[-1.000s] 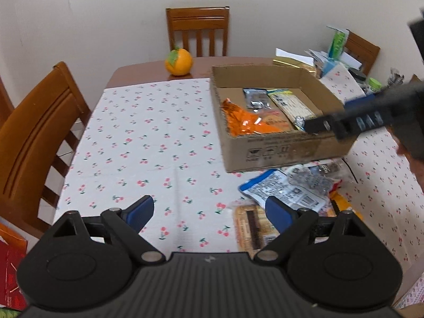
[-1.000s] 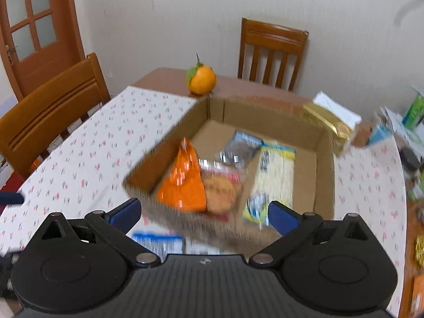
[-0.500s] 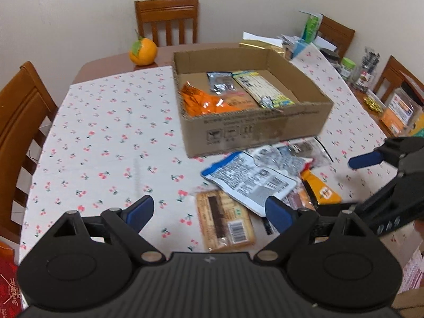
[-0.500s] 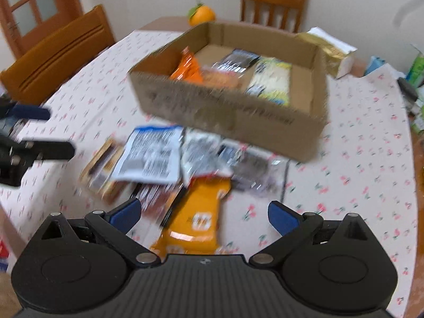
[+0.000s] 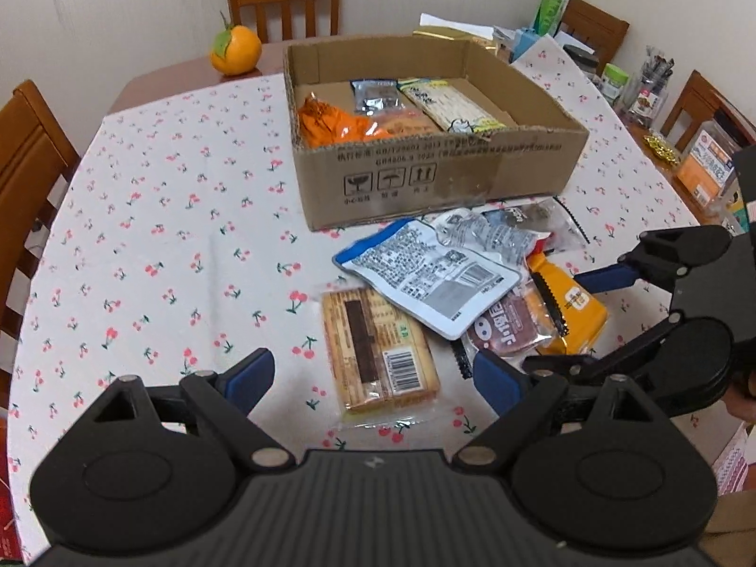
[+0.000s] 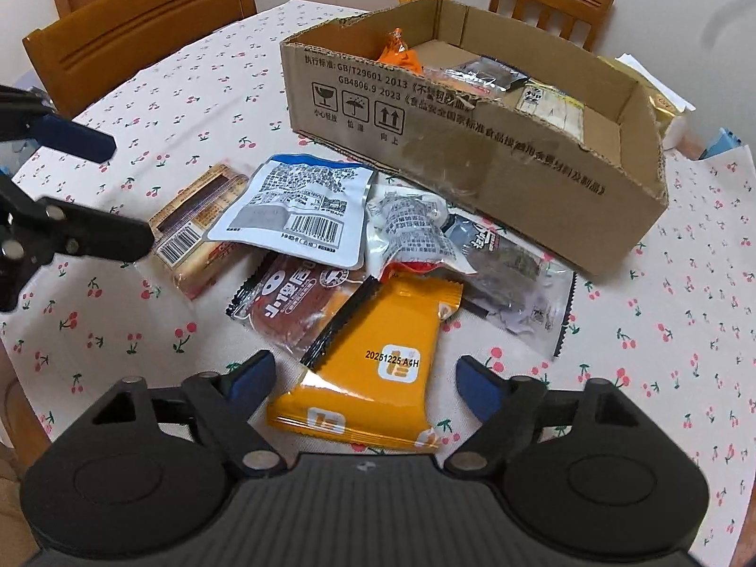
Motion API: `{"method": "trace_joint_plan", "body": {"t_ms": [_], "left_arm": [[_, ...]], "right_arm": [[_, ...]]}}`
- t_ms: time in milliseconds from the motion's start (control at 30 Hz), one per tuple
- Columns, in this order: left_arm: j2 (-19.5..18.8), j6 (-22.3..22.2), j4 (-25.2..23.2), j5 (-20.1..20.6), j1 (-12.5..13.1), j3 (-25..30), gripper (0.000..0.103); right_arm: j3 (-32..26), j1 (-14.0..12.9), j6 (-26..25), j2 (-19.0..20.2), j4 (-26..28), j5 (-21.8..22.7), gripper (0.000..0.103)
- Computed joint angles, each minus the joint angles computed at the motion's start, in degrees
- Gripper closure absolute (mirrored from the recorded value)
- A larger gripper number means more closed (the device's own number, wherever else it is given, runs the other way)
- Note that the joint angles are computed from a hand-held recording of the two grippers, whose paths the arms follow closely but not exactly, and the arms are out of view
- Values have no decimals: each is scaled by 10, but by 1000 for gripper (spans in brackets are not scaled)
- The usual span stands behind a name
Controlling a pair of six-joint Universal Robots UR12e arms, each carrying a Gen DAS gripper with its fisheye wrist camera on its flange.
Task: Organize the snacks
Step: 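Grasp the yellow-orange packet with the right tool while the left tool approaches the brown wafer packet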
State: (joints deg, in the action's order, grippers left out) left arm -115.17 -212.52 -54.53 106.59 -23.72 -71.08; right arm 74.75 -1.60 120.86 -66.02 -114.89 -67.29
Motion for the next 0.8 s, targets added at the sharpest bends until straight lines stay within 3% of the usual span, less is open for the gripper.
{"method": "trace_joint_plan", "body": {"t_ms": [467,800], "left_arm": [[-22,8,-9,-15,5,13,12],[-39,6,-23,2,3,26,13]], "right_arm": [[10,-9,42,-10,-9,-23,43],[22,-18,83,-19,-35,-49,43]]}}
